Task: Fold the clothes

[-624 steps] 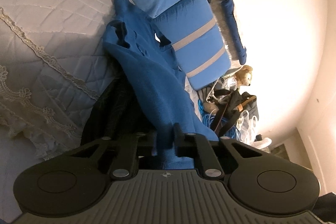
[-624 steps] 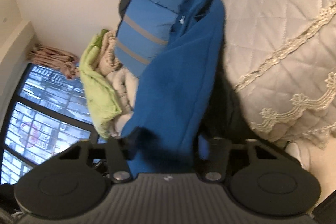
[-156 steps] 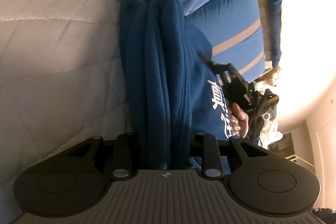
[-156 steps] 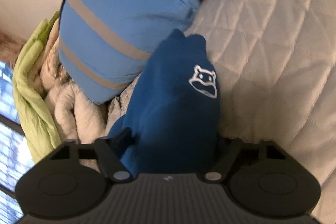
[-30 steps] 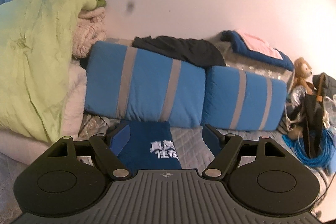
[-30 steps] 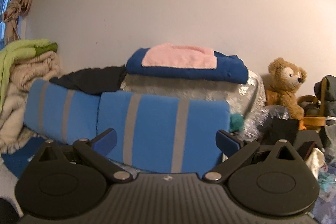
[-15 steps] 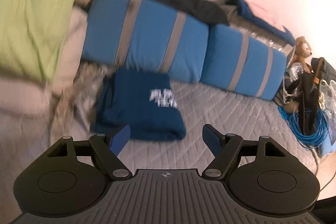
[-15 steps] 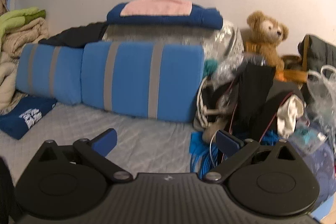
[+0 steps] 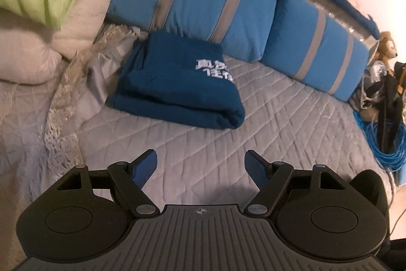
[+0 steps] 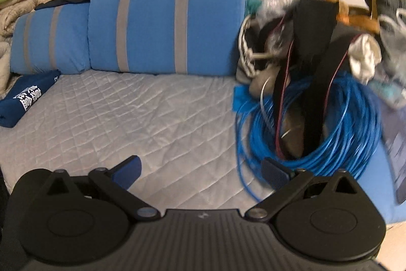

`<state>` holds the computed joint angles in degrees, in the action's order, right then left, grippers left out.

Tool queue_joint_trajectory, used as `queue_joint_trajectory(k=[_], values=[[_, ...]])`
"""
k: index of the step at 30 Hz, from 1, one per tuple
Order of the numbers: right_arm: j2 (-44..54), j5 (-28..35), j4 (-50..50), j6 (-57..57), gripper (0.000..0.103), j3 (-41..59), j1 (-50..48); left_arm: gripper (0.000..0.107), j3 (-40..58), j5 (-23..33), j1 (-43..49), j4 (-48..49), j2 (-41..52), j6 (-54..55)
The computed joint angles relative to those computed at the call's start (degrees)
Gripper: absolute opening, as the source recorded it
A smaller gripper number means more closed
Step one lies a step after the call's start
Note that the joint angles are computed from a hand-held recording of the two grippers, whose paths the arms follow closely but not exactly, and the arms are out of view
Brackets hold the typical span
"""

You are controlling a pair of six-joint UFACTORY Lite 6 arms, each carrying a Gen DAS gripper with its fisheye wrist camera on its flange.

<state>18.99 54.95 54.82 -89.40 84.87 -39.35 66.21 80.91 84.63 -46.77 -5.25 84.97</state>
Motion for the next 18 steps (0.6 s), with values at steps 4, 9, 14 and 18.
queue_joint_trajectory(k=[4, 9, 14, 18], values=[[0.60, -4.66, 2.71, -3.29, 0.103, -6.51, 0.81, 0.076, -5.14, -4.30, -2.15, -0.25, -2.12, 0.83], [1.60, -12.64, 7.44, -7.34, 0.103, -13.29, 2.42, 0.076, -10.92, -11.08, -6.18, -0.09, -2.50, -0.38], [3.52, -17.62, 13.28, -12.09, 0.103, -17.46, 3.54, 0.076, -16.14, -18.63, -9.79, -1.40, -2.91, 0.60], [3.34, -21.51, 19.27, -20.09, 0.103, -21.69, 5.71, 0.076, -20.82, -26.60, -13.59, -3.06, -4.09, 2.82]])
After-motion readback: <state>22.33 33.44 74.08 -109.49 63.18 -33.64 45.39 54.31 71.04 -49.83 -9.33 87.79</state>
